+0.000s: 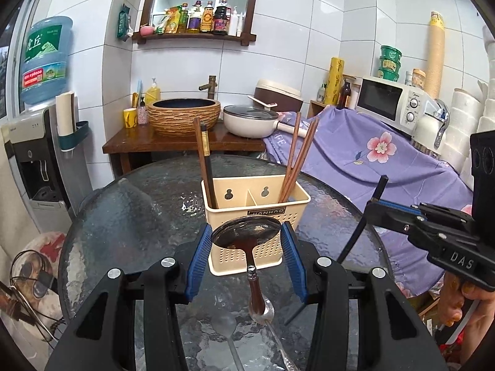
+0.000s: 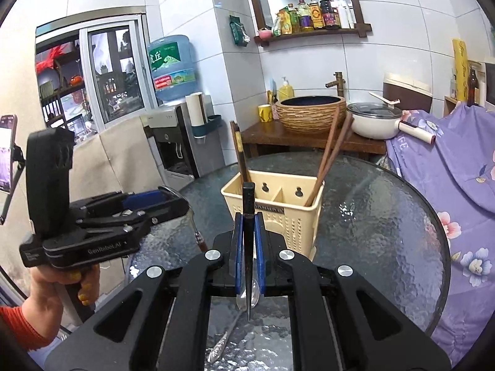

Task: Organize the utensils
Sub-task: 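Carry the spoon and black chopstick over the holder and lower them in, then open both grippers to release the spoon and chopstick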

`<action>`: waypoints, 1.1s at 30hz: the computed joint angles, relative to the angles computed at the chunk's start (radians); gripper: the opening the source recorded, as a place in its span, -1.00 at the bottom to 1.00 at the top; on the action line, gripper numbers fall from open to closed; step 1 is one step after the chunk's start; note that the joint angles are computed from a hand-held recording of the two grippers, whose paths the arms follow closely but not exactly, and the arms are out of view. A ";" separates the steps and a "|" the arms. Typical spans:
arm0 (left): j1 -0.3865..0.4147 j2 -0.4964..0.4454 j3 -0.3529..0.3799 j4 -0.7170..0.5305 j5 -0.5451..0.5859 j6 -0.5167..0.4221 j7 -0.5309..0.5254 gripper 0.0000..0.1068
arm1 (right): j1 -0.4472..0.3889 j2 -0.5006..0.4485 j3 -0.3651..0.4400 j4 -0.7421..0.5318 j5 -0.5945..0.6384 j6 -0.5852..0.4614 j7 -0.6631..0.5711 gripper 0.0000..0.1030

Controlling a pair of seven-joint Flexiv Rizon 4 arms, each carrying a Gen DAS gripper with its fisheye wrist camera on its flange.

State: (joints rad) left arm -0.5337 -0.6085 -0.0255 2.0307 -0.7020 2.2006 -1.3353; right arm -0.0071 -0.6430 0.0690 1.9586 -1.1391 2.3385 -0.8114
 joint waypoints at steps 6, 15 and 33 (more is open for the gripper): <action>0.002 0.040 0.017 -0.012 0.000 -0.027 0.018 -0.16 | -0.008 0.006 -0.020 -0.109 -0.134 0.013 0.167 -0.84; -0.033 0.066 0.062 -0.155 -0.156 -0.071 0.178 -0.16 | 0.053 0.033 -0.109 -0.322 -0.171 0.003 0.395 -0.84; 0.014 -0.150 -0.048 -0.357 -0.432 -0.025 0.400 -0.17 | 0.055 -0.102 0.034 -0.383 0.063 -0.288 0.193 -0.84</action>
State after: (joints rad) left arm -0.5198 -0.7585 -0.0736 1.6742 -1.1338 2.1758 -0.9349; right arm 0.0475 -0.7451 0.1034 1.5751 -1.0757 2.0505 -0.6181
